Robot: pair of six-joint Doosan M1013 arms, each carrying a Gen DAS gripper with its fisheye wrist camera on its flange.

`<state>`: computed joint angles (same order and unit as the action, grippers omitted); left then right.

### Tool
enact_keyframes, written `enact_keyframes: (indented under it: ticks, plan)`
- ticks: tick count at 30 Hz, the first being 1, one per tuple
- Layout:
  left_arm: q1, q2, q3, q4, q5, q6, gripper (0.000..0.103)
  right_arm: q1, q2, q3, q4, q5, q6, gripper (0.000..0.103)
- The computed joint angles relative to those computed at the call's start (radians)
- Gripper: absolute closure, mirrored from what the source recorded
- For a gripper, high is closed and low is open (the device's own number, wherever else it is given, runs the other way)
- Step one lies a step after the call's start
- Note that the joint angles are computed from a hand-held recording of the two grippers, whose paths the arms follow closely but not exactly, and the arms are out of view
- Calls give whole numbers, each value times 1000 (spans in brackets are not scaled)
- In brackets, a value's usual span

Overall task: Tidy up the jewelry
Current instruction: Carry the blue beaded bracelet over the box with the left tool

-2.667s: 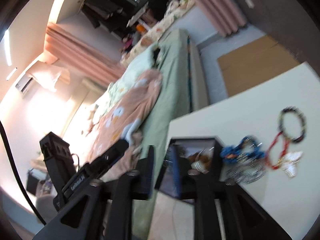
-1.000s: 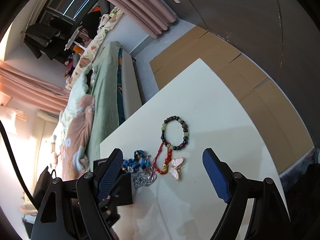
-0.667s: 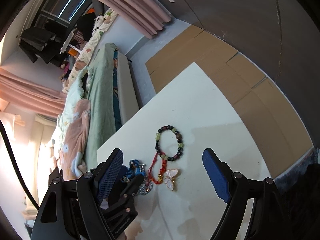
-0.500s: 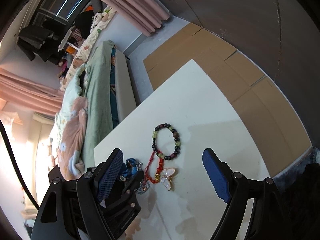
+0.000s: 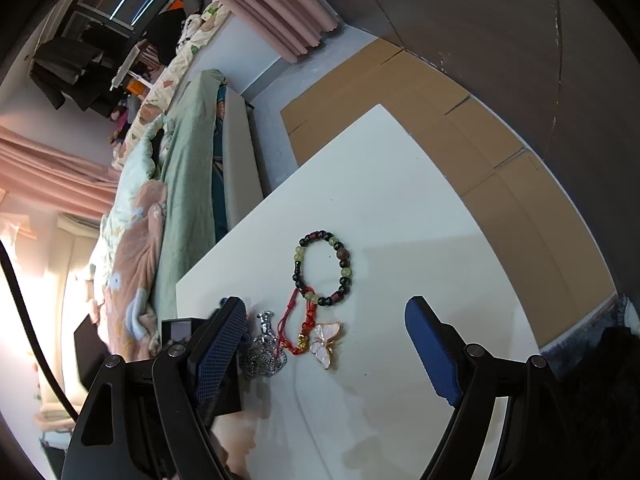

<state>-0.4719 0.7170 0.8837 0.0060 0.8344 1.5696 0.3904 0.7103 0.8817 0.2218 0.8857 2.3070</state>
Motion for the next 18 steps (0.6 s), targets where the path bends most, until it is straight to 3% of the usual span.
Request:
enact_keyframes:
  ticks: [7, 18]
  plan:
    - [34, -17, 7, -207, -41, 23, 93, 6, 16, -28, -3, 29, -11, 21]
    - [58, -64, 62, -293, -115, 45, 93, 24, 68, -108, -5, 112, -48, 21]
